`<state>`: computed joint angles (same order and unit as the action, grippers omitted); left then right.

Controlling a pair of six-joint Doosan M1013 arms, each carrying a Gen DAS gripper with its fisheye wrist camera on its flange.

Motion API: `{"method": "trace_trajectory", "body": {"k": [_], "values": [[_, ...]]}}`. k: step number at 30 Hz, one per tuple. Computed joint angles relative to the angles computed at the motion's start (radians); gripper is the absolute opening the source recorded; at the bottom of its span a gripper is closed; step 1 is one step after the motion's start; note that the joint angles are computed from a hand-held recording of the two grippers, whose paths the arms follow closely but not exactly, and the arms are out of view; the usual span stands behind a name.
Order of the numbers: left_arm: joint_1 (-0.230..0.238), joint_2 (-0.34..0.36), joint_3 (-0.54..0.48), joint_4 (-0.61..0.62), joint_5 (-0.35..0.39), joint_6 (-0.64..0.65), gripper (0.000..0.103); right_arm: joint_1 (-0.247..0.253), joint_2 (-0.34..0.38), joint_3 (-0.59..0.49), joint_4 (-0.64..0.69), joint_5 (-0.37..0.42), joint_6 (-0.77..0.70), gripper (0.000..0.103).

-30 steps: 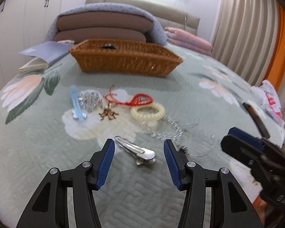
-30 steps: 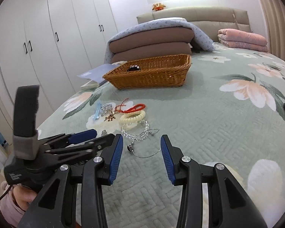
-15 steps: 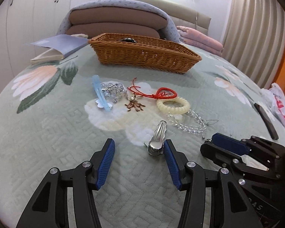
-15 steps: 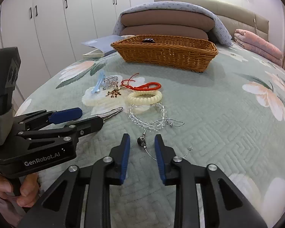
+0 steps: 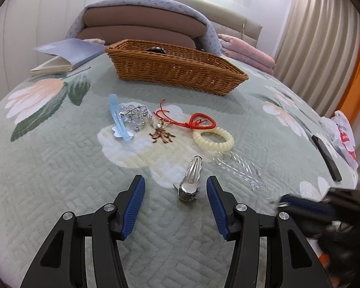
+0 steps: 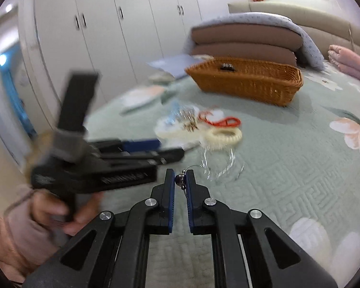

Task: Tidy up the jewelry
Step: 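Grasp the silver chain necklace with the right tool while the left tool grasps the silver hair clip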

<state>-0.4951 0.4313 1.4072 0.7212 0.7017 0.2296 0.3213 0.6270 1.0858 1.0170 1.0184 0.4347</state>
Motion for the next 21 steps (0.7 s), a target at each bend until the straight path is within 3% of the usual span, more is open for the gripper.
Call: {"method": "trace_trajectory", "body": {"k": [4,9,14,21], "values": [[-0.003,0.005,-0.007,0.001,0.006,0.018,0.055,-0.046,0.052,-0.065,0.155,0.121,0.108,0.012],[-0.005,0.01,-0.014,0.001,0.017,0.033,0.055,-0.054,0.093,-0.119,0.147,0.115,0.263,0.012],[-0.004,0.009,-0.013,0.0,0.015,0.036,0.055,-0.069,0.091,-0.105,0.292,0.189,0.189,0.012],[-0.007,0.011,-0.014,0.003,0.018,0.045,0.055,-0.084,0.083,-0.084,0.362,0.151,0.191,0.012]]}}
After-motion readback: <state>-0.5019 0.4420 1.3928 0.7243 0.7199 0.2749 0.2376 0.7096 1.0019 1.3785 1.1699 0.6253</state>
